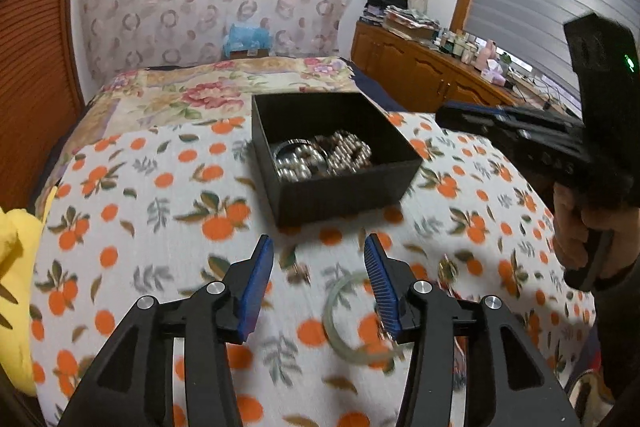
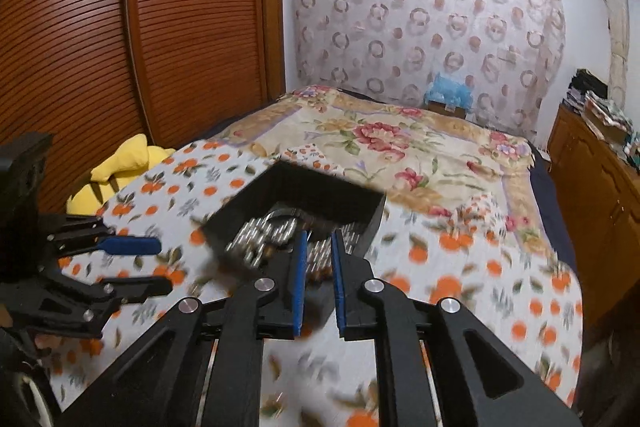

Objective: Organize jewelry
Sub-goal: 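Grasp the blue-flower hair comb with the right gripper while the left approaches the jade bangle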

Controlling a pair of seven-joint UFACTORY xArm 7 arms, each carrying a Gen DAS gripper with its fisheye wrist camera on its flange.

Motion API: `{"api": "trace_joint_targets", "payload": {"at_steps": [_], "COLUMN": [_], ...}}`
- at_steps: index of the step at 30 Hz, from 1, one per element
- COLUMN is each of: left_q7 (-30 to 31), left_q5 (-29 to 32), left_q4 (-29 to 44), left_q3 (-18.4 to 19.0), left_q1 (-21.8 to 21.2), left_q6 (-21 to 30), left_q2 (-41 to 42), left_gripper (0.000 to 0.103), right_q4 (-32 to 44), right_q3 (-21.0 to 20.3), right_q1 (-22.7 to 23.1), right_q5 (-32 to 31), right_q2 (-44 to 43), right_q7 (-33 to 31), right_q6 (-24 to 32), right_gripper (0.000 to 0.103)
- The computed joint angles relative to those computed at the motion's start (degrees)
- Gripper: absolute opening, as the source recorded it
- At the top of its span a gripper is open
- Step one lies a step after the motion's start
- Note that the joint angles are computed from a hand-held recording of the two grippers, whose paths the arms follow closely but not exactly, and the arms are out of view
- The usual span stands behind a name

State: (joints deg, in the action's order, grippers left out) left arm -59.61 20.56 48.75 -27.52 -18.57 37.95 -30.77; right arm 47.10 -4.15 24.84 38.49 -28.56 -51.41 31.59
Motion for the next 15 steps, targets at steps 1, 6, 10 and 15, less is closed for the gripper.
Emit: {"api": "trace_joint_targets", "payload": {"at_steps": [1, 6, 10, 15], "left_q7": [-0.3, -1.9, -2.3, -2.6], "left_q5": [0.0, -0.7, -1.8, -2.7], "left_q4": [-0.2, -2.1, -4.1, -5.8], "left_q3": [-0.4, -2.0, -2.5, -3.7], "left_q1": [-0.2, -1.6, -2.7, -3.3], "left_q6": [0.3, 1.2, 1.8, 3.4], "left_q2": [-0.5, -3.9, -6.8, -9.8], "left_gripper": [0.045, 0.047, 0.051, 0.051], "right_q4": [-2.6, -12.9, -18.3, -21.8], "right_q3": [0.5, 0.8, 0.8, 2.2], "right_q1": [-0.5, -1.6, -1.4, -0.2], "right_q5": [-0.3, -2.7, -5.1, -8.3], "right_q2": [-2.6, -14.4, -21.3, -25.5], "right_q7": [0.6, 6.0, 11.1, 16.0], "right_q6": [0.0, 2.5, 4.9, 6.4], "right_gripper": [0.014, 0.014, 0.014, 0.016]}}
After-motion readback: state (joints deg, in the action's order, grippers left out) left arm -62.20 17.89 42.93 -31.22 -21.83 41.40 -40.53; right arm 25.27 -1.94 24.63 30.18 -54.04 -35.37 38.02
